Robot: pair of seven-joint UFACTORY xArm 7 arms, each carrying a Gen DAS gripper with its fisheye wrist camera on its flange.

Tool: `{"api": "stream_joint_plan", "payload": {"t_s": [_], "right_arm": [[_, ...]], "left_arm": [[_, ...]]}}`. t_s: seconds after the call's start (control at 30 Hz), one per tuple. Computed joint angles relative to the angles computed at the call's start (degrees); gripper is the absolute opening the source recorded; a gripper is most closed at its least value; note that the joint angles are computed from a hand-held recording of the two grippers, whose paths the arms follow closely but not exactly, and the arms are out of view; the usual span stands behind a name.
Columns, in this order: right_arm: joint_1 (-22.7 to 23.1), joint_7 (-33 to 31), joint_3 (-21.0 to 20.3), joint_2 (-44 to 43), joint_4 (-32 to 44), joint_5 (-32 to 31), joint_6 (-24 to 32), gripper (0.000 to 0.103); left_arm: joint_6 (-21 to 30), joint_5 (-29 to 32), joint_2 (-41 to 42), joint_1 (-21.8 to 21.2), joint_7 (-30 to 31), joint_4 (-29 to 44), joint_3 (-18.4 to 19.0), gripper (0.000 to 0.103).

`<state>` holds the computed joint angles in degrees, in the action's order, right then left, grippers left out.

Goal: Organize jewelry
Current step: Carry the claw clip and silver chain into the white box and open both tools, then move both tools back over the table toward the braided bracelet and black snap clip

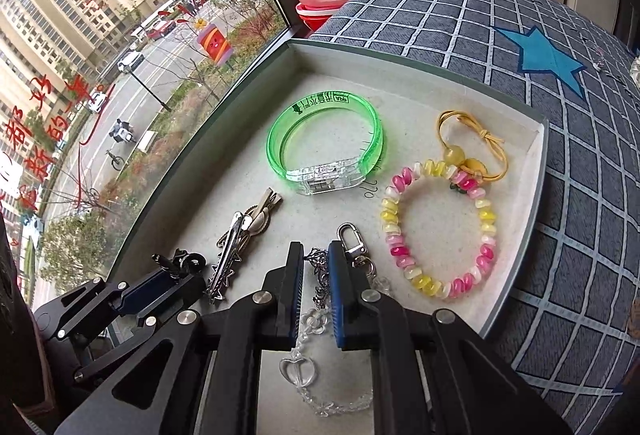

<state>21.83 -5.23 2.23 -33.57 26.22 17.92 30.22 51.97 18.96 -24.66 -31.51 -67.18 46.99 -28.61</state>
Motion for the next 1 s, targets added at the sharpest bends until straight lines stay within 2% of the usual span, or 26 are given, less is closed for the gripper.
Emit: {"api": "stream_joint_plan", "payload": {"t_s": [0.03, 0.07, 0.1, 0.13, 0.23, 0.37, 0.57, 0.63, 0.67, 0.7, 0.73, 0.77, 1.0], "right_arm": [[0.0, 0.0, -0.1, 0.0, 0.1, 0.0, 0.1, 0.023], [-0.1, 0.0, -0.1, -0.3, 0.1, -0.1, 0.2, 0.037], [-0.1, 0.0, -0.2, -0.6, 0.0, -0.1, 0.2, 0.046], [0.5, -0.8, -0.9, -1.0, -0.1, 0.6, 0.1, 0.050], [0.2, -0.6, -1.0, -2.8, -0.3, 0.7, 0.8, 0.054], [0.1, -1.1, -2.2, -6.4, -0.9, 1.5, 1.8, 0.066], [-2.3, -0.9, -3.5, -13.3, -2.3, 0.7, 3.9, 0.078], [-3.3, -0.8, -4.2, -15.0, -2.8, 0.4, 4.8, 0.078], [-3.7, -0.9, -4.6, -15.9, -3.0, 0.3, 5.4, 0.078], [-4.1, -1.0, -5.0, -16.6, -3.2, 0.3, 6.0, 0.078], [-4.5, -1.0, -5.3, -17.4, -3.4, 0.2, 6.5, 0.079], [-4.9, -1.1, -5.5, -18.2, -3.7, 0.2, 7.0, 0.079], [-7.9, -2.1, -7.9, -23.4, -5.4, 0.1, 10.8, 0.079]], "left_arm": [[0.4, 0.1, 0.2, 0.1, -0.1, 0.3, -0.2, 0.025], [0.7, 0.1, 0.2, 0.0, -0.1, 0.4, -0.2, 0.025], [1.0, 0.2, 0.3, 0.0, -0.1, 0.6, -0.2, 0.025], [1.3, 0.2, 0.3, 0.0, -0.2, 0.8, -0.3, 0.025], [2.3, 0.4, 0.4, 0.0, -0.6, 1.5, -0.5, 0.025], [3.3, 0.9, 0.0, 0.1, -1.3, 2.3, -0.8, 0.025], [4.5, 2.1, 0.1, 0.3, -1.8, 3.8, -1.4, 0.025], [4.9, 2.5, 0.4, 0.4, -2.0, 4.4, -1.7, 0.025], [5.1, 2.6, 0.7, 0.4, -2.0, 4.7, -1.8, 0.041], [5.2, 2.8, 0.7, 0.4, -2.4, 4.9, -1.9, 0.081], [5.6, 3.6, 0.4, 0.5, -3.3, 5.0, -2.4, 0.098], [5.8, 5.0, -0.1, 0.9, -4.6, 5.1, -3.3, 0.103], [7.6, 8.0, 2.3, 0.4, -4.7, 8.8, -4.9, 0.103]]}}
